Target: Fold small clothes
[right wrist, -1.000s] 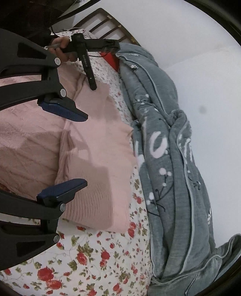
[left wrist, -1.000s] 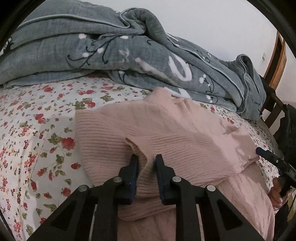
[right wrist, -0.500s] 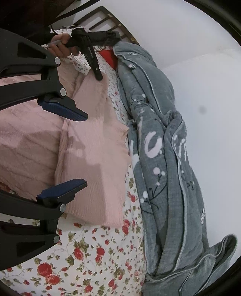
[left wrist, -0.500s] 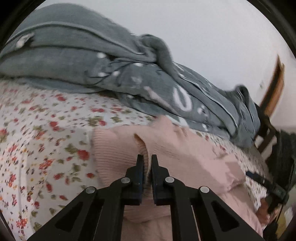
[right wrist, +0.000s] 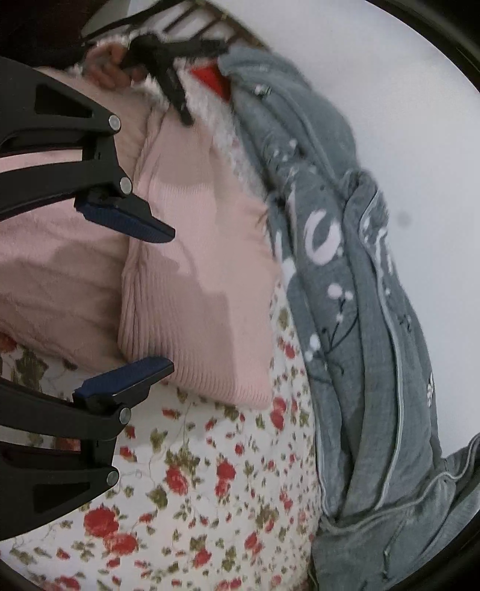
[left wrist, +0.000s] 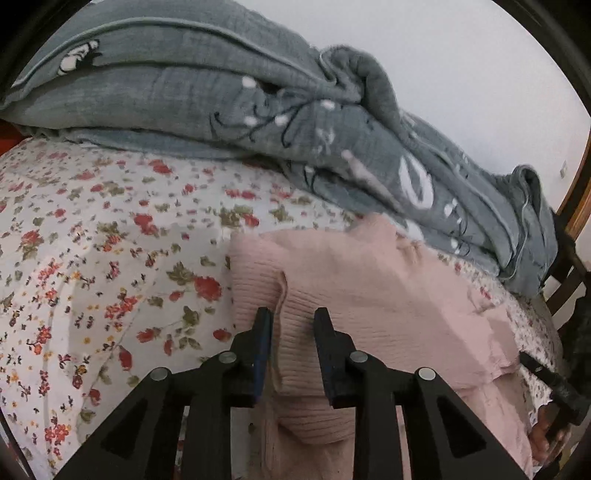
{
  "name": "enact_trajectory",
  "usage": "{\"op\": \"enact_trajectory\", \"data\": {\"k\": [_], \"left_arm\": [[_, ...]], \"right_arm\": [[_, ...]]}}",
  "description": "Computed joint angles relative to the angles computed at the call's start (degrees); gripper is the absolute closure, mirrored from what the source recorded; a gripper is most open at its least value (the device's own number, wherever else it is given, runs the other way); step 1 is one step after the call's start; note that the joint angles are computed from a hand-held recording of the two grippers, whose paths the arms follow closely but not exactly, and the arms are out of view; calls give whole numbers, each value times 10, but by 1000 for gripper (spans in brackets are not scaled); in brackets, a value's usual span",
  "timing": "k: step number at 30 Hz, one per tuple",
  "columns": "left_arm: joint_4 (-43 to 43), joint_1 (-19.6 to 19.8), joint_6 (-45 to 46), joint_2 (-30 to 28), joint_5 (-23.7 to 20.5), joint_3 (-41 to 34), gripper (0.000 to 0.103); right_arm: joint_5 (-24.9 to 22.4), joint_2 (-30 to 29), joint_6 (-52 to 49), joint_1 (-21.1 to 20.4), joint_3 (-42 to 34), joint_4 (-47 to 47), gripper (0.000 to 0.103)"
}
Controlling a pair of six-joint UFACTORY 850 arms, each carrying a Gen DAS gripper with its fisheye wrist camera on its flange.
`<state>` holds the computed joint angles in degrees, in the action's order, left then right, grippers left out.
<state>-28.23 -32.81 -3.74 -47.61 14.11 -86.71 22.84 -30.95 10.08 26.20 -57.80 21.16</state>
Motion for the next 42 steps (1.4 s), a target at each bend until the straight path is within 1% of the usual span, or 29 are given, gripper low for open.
{"op": "enact_trajectory", "data": {"k": [1, 3, 5, 8, 9, 11, 13, 14, 16, 18, 20, 21, 24, 27, 28, 29, 32, 34, 36, 38, 39, 40, 41, 42], "left_arm": [[11, -1, -12, 6, 18, 10, 78], [13, -3, -12, 11, 33, 19, 73], [-23, -5, 30, 6, 20, 9, 60], [-148, -9, 172, -8, -13, -19, 59], [-177, -11, 208, -11, -16, -25, 58], [-224, -16, 265, -12, -10, -28, 56], [-240, -18, 285, -13, -7, -29, 56], [-235, -17, 280, -13, -8, -29, 56], [-203, -18, 248, -11, -6, -26, 56], [-183, -20, 230, -9, 2, -22, 57], [-147, -21, 202, -6, 8, -17, 57], [-124, -22, 184, -4, 12, -14, 57], [-110, -23, 171, 0, 22, -7, 57], [-27, -19, 82, 10, 41, 11, 57], [-3, -19, 55, 15, 51, 20, 57], [6, -18, 44, 18, 59, 25, 57], [11, -19, 34, 24, 75, 36, 57], [0, -19, 42, 24, 71, 35, 57], [-23, -18, 61, 27, 52, 34, 57], [-22, -19, 48, 40, 47, 50, 57], [11, -21, 11, 52, 53, 68, 57], [49, -24, -26, 66, 64, 90, 56], [63, -29, -39, 80, 74, 112, 56], [56, -35, -28, 91, 78, 129, 56]], "right_arm": [[-11, -3, -9, -1, -4, 10, 39], [-8, -1, 24, -6, 0, -17, 40], [-9, -1, 43, -10, 2, -31, 42], [-18, -3, 43, -10, 0, -26, 43], [-21, -4, 34, -10, -2, -16, 43], [-31, -7, 27, -10, -7, -7, 44], [-37, -10, 2, -8, -12, 21, 44], [-38, -11, -37, -5, -14, 62, 44], [-30, -10, -76, -1, -13, 100, 44], [-18, -5, -73, 2, -6, 93, 44], [-14, -1, -47, 1, -1, 58, 46], [-13, 0, -48, 2, 0, 59, 46], [-7, 2, -54, 4, 3, 68, 50], [9, 8, -52, 5, 11, 78, 58], [12, 9, -59, 6, 12, 86, 62], [12, 10, -74, 8, 12, 97, 69], [12, 13, -168, 19, 8, 183, 77], [12, 29, -202, 28, 18, 214, 79], [16, 51, -214, 38, 39, 229, 78], [20, 85, -233, 57, 73, 240, 77], [25, 103, -252, 70, 92, 259, 75], [29, 112, -264, 78, 103, 272, 69], [39, 129, -281, 93, 122, 294, 63], [46, 139, -285, 103, 135, 306, 61]]}}
